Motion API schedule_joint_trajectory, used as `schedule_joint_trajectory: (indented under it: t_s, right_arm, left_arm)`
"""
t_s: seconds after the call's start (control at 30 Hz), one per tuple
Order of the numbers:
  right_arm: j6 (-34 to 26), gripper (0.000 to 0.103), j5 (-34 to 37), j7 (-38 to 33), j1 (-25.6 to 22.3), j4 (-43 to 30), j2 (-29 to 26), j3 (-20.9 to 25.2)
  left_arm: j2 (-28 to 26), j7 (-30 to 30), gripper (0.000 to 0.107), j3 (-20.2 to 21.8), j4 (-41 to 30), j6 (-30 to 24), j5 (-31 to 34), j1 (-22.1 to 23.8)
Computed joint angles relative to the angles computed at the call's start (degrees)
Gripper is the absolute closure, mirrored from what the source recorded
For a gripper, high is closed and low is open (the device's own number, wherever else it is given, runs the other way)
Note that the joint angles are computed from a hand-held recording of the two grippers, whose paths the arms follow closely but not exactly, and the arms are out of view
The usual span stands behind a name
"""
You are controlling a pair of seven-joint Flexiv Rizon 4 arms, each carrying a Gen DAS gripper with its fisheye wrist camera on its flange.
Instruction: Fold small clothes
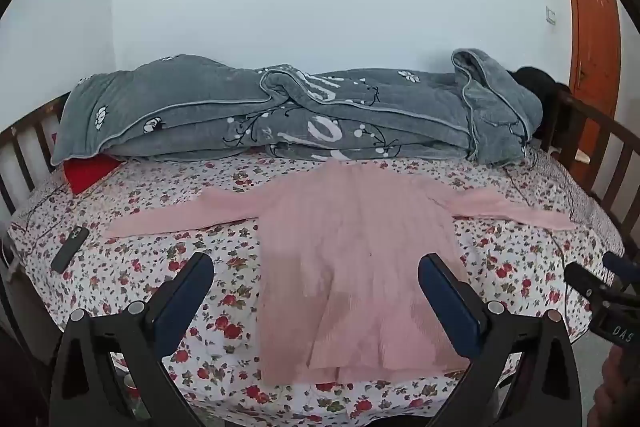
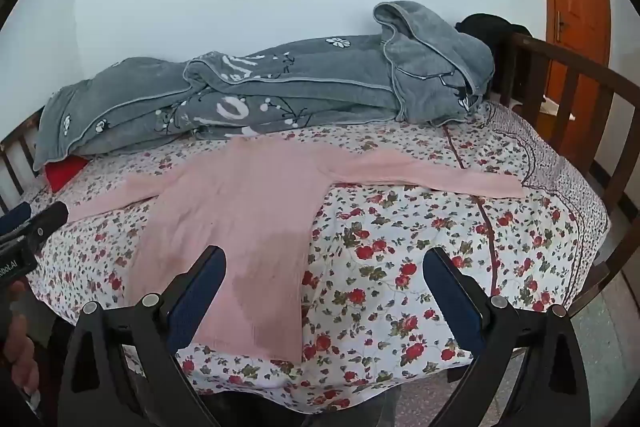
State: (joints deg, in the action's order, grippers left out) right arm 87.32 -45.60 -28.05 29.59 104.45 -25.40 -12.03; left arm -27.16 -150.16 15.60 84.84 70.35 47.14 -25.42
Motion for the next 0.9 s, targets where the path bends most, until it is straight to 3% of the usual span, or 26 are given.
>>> schedule_joint_trajectory:
  t_s: [0.07, 0.17, 0.33, 0.47, 0.9]
  right_arm:
    - [-3.1, 0.005, 2.2, -3.6, -2.2, -1.0, 0.0, 3.9]
    - [-4.1, 0.005, 3.1, -4.5, -2.4, -1.4, 0.1, 4.9]
    - [-3.9, 0.005, 2.3, -3.8, -2.0, -1.5, 0.0, 4.3]
    - [-3.1, 0.005, 0.2, -1.7, -0.6, -0.6, 0.6, 2.4]
    - [-3.0, 0.005, -3.4, 1.0, -1.1, -0.6, 1.2, 2.6]
  left_arm:
    - [-0.1, 1.3, 0.004, -1.0, -0.6, -2.4, -1.8, 0.1]
    - [0.4, 1.7, 0.004, -1.9, 0.2, -1.4, -3.6, 1.4]
    - [0.8, 2.5, 0.004, -2.0, 2.2, 1.3, -5.2, 2.4]
    - [0.7, 2.9, 0.004, -1.2, 2.1, 0.7, -5.7, 1.6]
    - [0.7, 3.5, 0.004, -0.4, 2.9, 1.8, -6.5, 1.1]
